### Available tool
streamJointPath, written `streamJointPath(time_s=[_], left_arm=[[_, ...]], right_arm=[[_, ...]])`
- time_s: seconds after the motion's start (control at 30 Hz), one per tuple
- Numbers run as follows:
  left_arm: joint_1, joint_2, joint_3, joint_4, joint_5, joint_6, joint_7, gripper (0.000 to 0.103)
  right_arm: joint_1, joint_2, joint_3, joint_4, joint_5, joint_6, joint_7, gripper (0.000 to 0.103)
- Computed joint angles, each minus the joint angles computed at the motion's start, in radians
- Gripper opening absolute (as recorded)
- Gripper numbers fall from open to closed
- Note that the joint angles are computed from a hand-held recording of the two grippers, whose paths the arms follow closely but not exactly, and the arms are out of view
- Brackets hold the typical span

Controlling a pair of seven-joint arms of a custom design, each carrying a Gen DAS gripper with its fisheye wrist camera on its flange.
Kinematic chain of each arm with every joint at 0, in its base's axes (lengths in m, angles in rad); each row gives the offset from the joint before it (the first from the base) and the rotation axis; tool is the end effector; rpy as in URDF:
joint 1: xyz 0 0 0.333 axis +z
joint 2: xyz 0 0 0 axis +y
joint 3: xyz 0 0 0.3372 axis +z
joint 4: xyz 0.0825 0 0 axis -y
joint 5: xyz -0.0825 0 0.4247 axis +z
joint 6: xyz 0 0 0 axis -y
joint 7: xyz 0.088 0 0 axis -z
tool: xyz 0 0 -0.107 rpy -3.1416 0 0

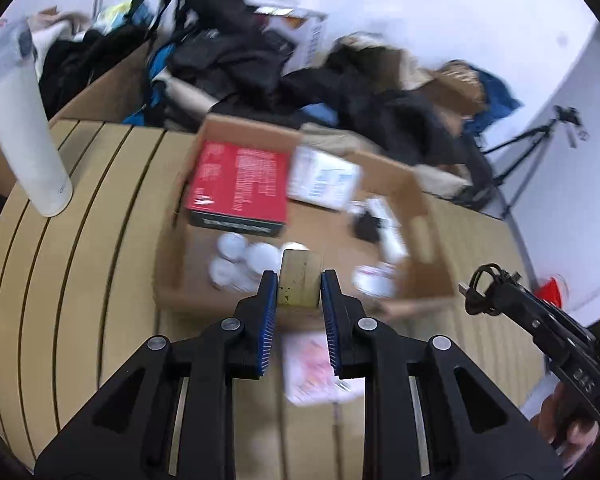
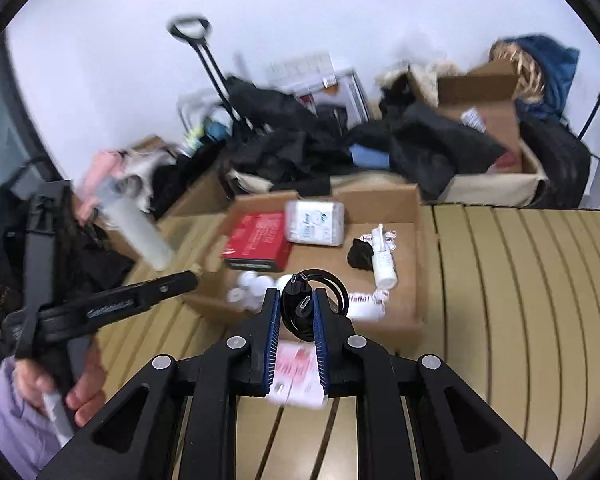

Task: Organize objects
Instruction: 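Lower the cable and yellow block into the tray and open both grippers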

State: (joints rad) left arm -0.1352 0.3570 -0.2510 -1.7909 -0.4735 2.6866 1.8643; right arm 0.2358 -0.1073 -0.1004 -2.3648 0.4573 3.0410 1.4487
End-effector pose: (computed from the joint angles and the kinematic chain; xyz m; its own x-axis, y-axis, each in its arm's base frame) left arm 0.6824 -0.2422 0.4138 -0.3401 -0.8825 0.3247 -0.8450 0.1354 -0.5173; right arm 0.5592 0.0410 0.4512 -0.0702 -0.9596 -0.2726 -0.7123 0.2395 -0.6597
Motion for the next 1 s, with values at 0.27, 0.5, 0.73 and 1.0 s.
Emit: streamJointPath(time_s=[0.27, 0.5, 0.73, 1.0], left_arm=[[0.02, 0.136, 0.036, 0.109, 0.101, -0.072, 0.027, 0.02], [0.031, 0.137, 0.024, 0.126, 0.081, -0.044, 0.052, 0.045], [-0.014, -0.059, 0.092, -0.001, 0.232, -0.045, -0.042, 0.075], [0.014, -0.315, 0.098, -0.154, 0.29, -0.062, -0.078, 0.102]], right_arm=[[-0.13, 0.351, 0.113, 0.33, 0.059, -0.213, 0.007, 0.018], [-0.244, 0.374, 0.251, 0.352, 0.114, -0.209, -0.084, 0.085], [-0.198, 0.152, 0.173, 0.217, 0.048, -0.218, -0.016, 0.085], [-0.18, -0.167, 0.101, 0.068, -0.394, -0.335, 0.323, 0.085]])
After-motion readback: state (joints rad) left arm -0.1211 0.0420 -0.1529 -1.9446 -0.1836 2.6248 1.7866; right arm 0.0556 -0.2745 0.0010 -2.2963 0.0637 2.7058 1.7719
